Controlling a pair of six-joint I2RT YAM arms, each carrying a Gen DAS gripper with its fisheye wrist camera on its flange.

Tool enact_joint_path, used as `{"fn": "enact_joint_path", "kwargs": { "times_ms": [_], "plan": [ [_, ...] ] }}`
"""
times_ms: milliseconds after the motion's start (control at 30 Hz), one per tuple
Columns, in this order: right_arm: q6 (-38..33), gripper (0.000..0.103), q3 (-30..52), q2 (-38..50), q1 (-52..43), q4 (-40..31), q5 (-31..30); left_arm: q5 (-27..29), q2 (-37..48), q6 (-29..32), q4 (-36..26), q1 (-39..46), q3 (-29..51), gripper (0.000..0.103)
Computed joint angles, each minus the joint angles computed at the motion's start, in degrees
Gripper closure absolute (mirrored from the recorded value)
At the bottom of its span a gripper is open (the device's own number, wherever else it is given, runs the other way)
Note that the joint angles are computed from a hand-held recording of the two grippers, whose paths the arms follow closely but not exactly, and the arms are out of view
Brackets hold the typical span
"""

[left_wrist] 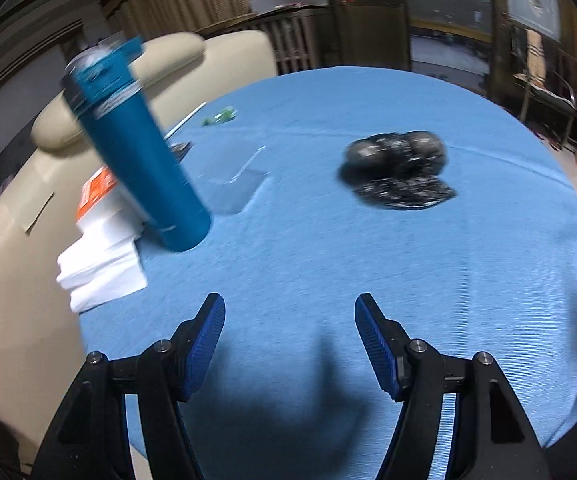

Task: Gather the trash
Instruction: 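Move both grippers back over the table toward the black bag and clear container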

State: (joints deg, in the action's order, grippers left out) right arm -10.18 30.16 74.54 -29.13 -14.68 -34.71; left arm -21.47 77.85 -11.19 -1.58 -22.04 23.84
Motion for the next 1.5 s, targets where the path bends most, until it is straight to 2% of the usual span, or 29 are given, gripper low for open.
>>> {"fn": "enact_joint_path", "kwargs": {
  "times_ms": [133, 300, 400, 567, 700, 900, 1100, 1200, 1333, 1500],
  "plan": [
    [4.27, 0.040, -0.31, 2.12, 7.55, 3.45, 3.93, 1.22, 1.48, 3.25, 3.60, 5.34, -1.16, 0.035],
    [8.21, 0.040, 1.91, 6.02, 15.72, 6.35, 7.49, 0.86, 2.56, 10.09, 6.87, 9.54, 0.61, 0.035],
    [10.42, 0.040, 5.55, 10.40, 21.62, 9.79, 8.56, 1.77, 2.57, 12.80, 7.99, 11.40, 2.12, 0.035],
    [12.77, 0.039, 16.19, 21.42, 30.32, 12.04, 9.30, 5.14, 3.40, 12.84, 10.71, 13.92, 0.24, 0.029],
    [15.22, 0.039, 27.76, 30.93, 36.64, 9.06, 6.29, 7.40, 4.62, 12.04, 12.08, 16.41, -2.58, 0.029],
    [23.81, 0.037, 47.93, 46.79, 45.83, 5.07, 2.98, 12.23, 1.42, 13.48, 11.74, 23.26, -6.00, 0.029],
    [40.06, 0.034, 68.96, 63.91, 49.73, 1.98, -0.99, 17.07, -2.94, 16.31, 10.12, 29.50, -8.04, 0.029],
    [44.50, 0.033, 76.97, 69.09, 51.26, -0.99, 0.74, 19.61, -3.09, 17.17, 10.01, 31.99, -8.73, 0.029],
    [46.78, 0.030, 88.02, 74.68, 53.33, -8.76, 5.03, 22.23, -3.56, 17.96, 9.81, 34.32, -9.30, 0.029],
    [45.56, 0.029, 106.58, 83.39, 55.78, -24.37, 11.67, 24.61, -5.12, 18.83, 8.80, 36.56, -9.84, 0.029]
  ]
}}
